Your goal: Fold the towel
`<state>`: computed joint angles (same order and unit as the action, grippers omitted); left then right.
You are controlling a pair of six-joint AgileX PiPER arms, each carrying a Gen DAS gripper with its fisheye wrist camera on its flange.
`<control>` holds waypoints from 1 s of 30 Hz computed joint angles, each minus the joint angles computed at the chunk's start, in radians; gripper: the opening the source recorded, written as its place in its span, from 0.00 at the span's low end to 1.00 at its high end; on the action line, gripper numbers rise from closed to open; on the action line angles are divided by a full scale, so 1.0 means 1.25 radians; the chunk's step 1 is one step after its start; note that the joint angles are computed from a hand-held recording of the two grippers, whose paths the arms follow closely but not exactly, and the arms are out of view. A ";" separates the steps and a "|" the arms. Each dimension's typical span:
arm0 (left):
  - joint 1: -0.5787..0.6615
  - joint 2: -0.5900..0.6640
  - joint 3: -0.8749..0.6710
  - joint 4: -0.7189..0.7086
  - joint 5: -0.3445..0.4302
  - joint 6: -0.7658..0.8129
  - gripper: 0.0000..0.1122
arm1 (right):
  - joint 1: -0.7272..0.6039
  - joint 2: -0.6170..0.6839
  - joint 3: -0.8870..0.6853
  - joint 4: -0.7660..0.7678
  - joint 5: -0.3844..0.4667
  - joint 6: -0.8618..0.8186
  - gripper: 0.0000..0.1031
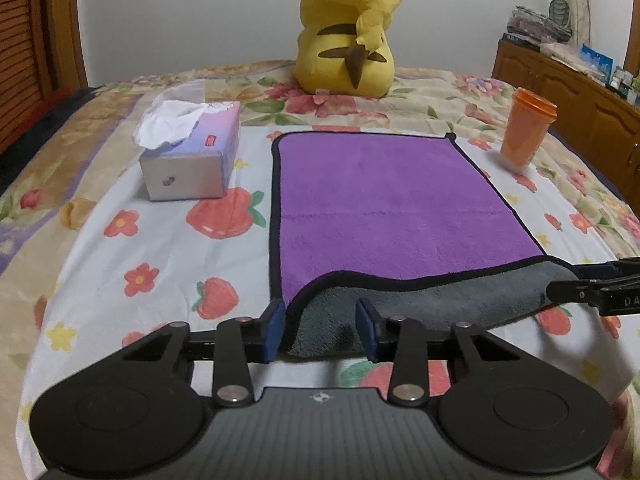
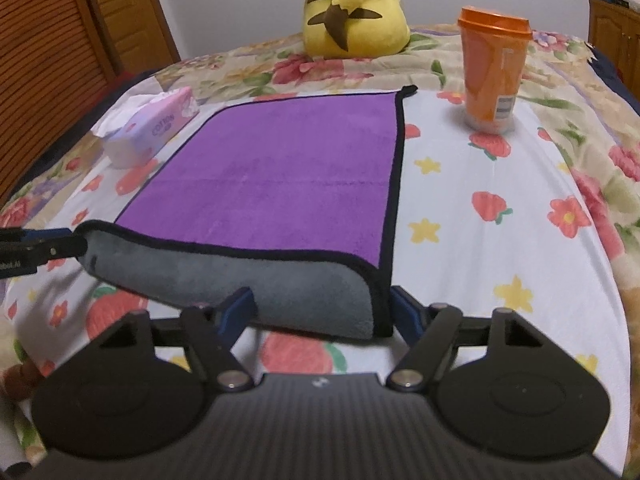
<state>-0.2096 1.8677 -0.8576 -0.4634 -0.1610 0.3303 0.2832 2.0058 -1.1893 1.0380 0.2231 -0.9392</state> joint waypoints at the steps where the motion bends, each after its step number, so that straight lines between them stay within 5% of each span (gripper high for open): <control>1: -0.001 0.002 0.000 -0.011 -0.001 0.012 0.33 | -0.001 0.001 -0.001 -0.006 0.003 0.007 0.69; 7: 0.006 0.010 -0.005 0.019 0.011 -0.009 0.25 | -0.008 0.008 -0.013 -0.022 0.014 0.031 0.61; 14: 0.003 0.020 -0.007 -0.018 0.008 0.039 0.24 | -0.030 0.018 -0.026 0.048 0.040 -0.044 0.44; 30: 0.009 0.033 -0.015 -0.042 0.008 0.072 0.22 | -0.062 0.048 -0.074 -0.036 0.092 0.021 0.06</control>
